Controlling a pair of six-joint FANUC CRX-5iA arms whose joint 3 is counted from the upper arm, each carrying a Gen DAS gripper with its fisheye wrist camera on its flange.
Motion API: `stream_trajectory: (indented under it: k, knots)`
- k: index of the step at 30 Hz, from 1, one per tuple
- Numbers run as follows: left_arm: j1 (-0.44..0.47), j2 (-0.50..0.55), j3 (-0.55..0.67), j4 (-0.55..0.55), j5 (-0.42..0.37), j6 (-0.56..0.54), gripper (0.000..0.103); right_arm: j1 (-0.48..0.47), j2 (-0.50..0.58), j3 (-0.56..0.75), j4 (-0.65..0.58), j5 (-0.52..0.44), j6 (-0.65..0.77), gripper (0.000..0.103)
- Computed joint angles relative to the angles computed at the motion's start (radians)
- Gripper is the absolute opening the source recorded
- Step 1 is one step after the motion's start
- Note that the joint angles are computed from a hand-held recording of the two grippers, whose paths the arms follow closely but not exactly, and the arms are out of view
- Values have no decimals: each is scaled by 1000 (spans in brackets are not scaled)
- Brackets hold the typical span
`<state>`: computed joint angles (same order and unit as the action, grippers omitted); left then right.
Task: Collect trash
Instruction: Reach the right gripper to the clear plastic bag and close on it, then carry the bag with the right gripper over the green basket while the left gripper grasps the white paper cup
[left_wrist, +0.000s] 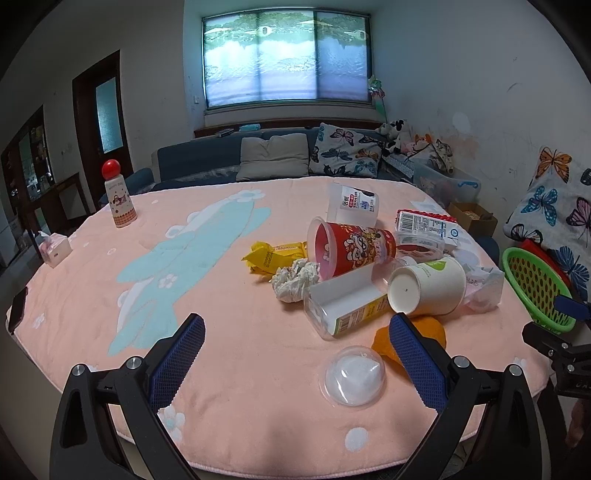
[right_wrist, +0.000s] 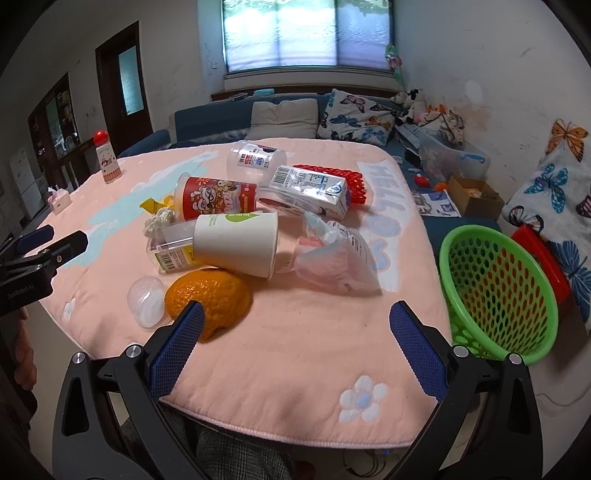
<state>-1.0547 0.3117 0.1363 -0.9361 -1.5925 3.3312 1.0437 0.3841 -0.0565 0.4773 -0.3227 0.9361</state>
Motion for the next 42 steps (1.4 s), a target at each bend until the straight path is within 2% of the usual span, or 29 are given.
stream_trajectory:
  k: [6,9,13,20,28,31,36,38,42]
  knots:
    - [33,-16,-24,15,52,-30,97,-20,60,114,-133,-56,150,97]
    - [49,-27,-41,20,104,-36,97,-39,105,206,-247,-118,264,96]
    - [77,-31,-54,30,174,-54,97,-58,158,291,-294,-173,323,94]
    - [116,-25,-51,33,270,-117,97,-99,266,489,-452,-297,474,90]
    - [176,-53,-95,53,442,-148,95,-140,381,692,-579,-434,569,89]
    - [200,-62,-112,67,515,-173,88,-155,421,764,-629,-491,599,89]
    - [256,-66,-136,117,645,-251,84,-173,486,871,-687,-586,630,87]
    - [279,-69,-147,140,694,-290,84,-181,505,902,-715,-616,643,79]
    - [347,-68,-167,214,800,-425,87,-181,498,889,-718,-606,660,73]
